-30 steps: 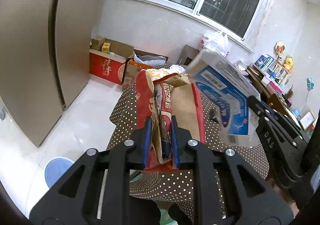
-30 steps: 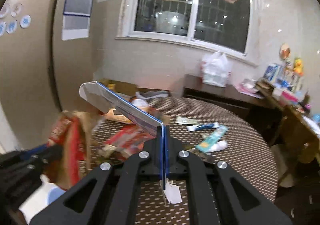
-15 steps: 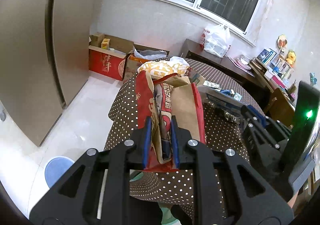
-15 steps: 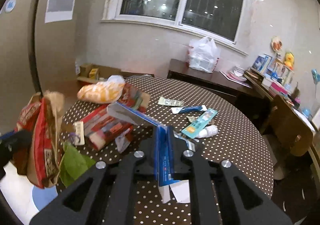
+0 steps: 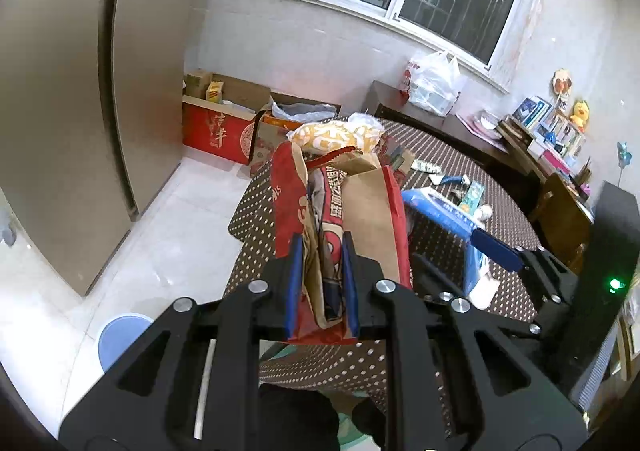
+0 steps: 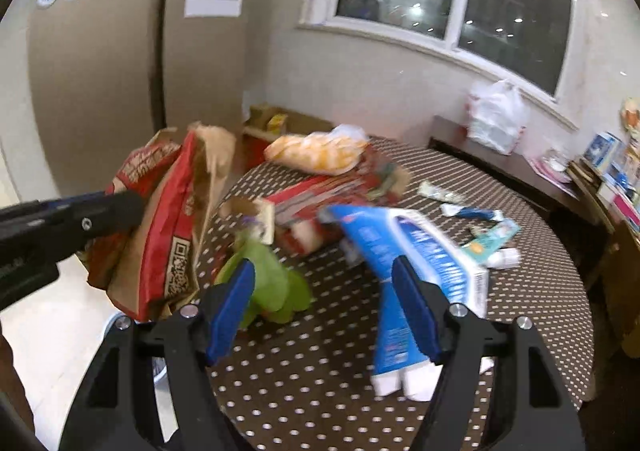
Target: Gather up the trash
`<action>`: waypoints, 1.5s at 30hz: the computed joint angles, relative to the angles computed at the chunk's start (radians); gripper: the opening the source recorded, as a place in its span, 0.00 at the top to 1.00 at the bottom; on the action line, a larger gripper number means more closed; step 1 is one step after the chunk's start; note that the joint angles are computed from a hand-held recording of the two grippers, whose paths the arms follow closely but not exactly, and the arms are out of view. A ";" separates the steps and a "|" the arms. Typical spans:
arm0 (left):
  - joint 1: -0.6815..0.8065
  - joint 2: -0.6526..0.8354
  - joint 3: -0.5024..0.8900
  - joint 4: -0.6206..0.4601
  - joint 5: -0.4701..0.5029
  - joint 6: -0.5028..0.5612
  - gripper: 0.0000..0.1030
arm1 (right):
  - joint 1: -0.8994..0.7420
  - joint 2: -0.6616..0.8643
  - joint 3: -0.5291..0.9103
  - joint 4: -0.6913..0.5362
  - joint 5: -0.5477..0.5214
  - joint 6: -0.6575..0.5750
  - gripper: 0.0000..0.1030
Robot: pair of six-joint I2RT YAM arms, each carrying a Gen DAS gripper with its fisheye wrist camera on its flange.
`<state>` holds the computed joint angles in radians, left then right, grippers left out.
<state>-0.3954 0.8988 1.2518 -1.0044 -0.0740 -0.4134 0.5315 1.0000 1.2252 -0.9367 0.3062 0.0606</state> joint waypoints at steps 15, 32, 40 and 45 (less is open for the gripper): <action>0.164 -0.037 -0.054 -0.014 0.082 0.068 0.82 | -0.015 0.094 -0.018 0.066 -0.117 0.030 0.96; 0.919 -0.130 -0.015 -0.150 0.508 0.396 0.82 | 0.305 0.168 0.229 0.049 0.036 0.136 0.96; 1.417 -0.051 -0.109 -0.216 0.677 0.745 0.82 | 0.471 0.377 0.254 0.126 0.025 0.198 0.96; 1.492 0.030 -0.218 -0.114 0.570 0.786 0.82 | 0.518 0.508 0.258 0.191 -0.006 0.222 0.96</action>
<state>1.0964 0.9285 1.0342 -1.1180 0.4955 0.3727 1.0493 1.5084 1.4835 -0.7456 0.3005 0.2822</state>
